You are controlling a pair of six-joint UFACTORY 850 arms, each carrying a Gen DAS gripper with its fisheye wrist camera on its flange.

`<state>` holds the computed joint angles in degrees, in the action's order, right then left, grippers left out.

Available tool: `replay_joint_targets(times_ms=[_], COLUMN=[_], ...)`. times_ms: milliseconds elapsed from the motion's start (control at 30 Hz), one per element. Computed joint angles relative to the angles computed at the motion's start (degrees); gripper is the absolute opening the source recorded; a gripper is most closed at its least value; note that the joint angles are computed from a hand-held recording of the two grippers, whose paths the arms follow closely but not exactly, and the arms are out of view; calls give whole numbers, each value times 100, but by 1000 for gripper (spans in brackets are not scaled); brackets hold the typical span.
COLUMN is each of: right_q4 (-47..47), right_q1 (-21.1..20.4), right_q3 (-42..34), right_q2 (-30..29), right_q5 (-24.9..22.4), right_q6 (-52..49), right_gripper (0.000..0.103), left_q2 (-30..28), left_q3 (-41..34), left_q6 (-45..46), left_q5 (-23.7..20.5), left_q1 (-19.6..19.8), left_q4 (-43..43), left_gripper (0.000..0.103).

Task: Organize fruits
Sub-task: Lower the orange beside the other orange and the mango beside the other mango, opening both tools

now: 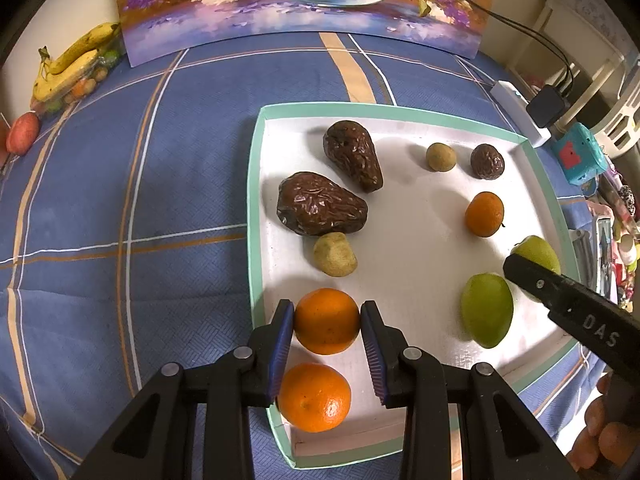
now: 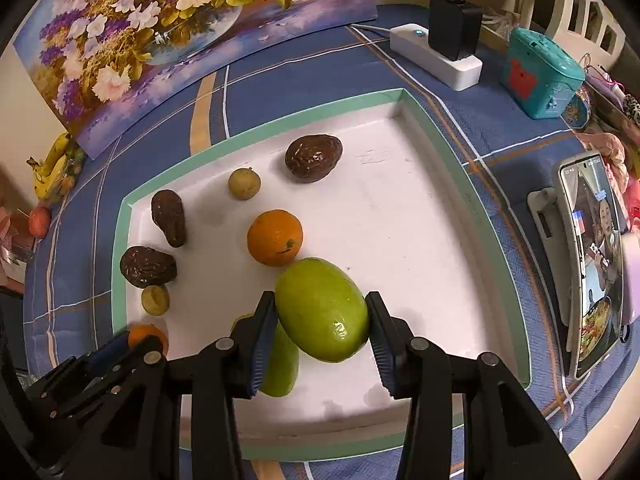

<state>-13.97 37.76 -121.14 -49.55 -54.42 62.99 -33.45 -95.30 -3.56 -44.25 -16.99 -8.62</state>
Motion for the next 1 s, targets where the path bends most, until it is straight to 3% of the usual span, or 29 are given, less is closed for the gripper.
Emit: replay_joint_targets(times_ms=[700,1000], right_q4=[236,-107], right_q1=[-43,16], right_q3=[-20,11], right_q2=[-108,24], right_q5=[-127,-107], right_q6=[-125,-16], right_gripper=[46,47], left_q2=[-73,222], left_q3=[-144,56], left_q6=[-23,147], left_q5=[-273,-58], left_q1=[95,169], left_q4=[-90,-276], left_gripper=[38,39])
